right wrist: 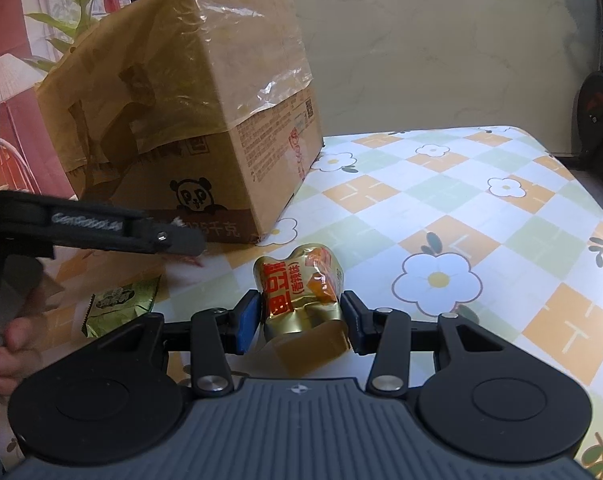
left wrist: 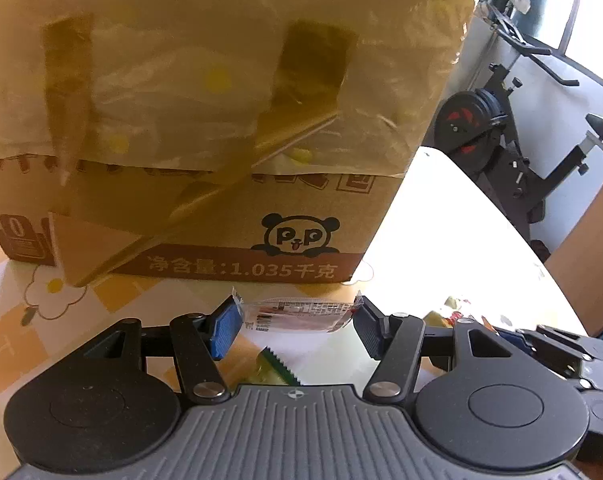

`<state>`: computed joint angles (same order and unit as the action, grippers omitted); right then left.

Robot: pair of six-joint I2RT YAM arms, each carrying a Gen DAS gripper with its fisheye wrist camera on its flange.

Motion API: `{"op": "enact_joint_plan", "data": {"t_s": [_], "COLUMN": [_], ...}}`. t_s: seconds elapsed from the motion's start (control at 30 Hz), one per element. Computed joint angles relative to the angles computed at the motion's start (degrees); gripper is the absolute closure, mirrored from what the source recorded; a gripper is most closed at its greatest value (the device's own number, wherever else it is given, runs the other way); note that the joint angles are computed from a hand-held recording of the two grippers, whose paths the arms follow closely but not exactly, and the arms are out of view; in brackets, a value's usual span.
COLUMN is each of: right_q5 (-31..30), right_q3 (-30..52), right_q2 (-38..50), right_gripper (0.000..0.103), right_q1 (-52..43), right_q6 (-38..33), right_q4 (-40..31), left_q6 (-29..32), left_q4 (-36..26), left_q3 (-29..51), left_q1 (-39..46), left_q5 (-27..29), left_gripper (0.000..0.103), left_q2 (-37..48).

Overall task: Organize snacks
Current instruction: 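Carry the gold packet and clear packet over the box and open both tools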

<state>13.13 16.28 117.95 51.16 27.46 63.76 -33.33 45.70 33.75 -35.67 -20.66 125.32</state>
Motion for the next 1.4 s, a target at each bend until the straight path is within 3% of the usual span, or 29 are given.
{"op": "enact_joint_plan", "data": {"t_s": [0.3,0.4,0.5,0.6,0.73,0.83,0.9,1.07,1.4], "right_q5": [5.12,7.33,8.02,8.14,6.17,4.43,3.61,4.27,8.38], "right_q3": [-0.41,0.66,2.98,6.54,13.99,21.56,26.97,39.76,51.95], "right_q2": [-9.26,-16.89,-25.97,-32.33,-35.47,-32.18,-28.36,-18.11,-8.45], "right_gripper": [0.057,0.057,0.057,0.057,0.057,0.057,0.057,0.057,0.055], "right_q1": [4.90,7.69,9.11,9.38,7.87,5.78,4.02,0.67,1.42], "right_q6": [1.49,-0.55,-3.46,-6.79,-10.58,-12.84,-13.13,-10.58,-10.65], "right_q4": [-9.00,-14.98,-21.77,-26.67,-31.82,-35.37,-37.88,-44.09,-54.40], "left_q6": [3.75,6.16,8.95,12.57,17.59,20.74,22.46,25.50,27.34], "left_q4": [8.34,10.66,9.80,4.35,-10.13,-17.08,-16.41,-10.26,-15.29], "left_q3": [-12.66,-18.61,-25.01,-28.82,-28.15,-24.12,-21.16,-13.49,-1.29], "left_q1": [4.16,6.29,7.96,11.29,16.06,21.22,23.79,25.73,29.40], "left_q5": [3.06,3.83,2.18,1.77,3.29,7.29,9.02,6.28,8.90], "left_gripper": [0.040,0.040,0.040,0.039,0.039,0.039,0.039,0.039,0.034], "left_q2": [-8.44,-14.68,-26.08,-40.81,-60.26,-66.50,-64.93,-54.04,-39.28]}}
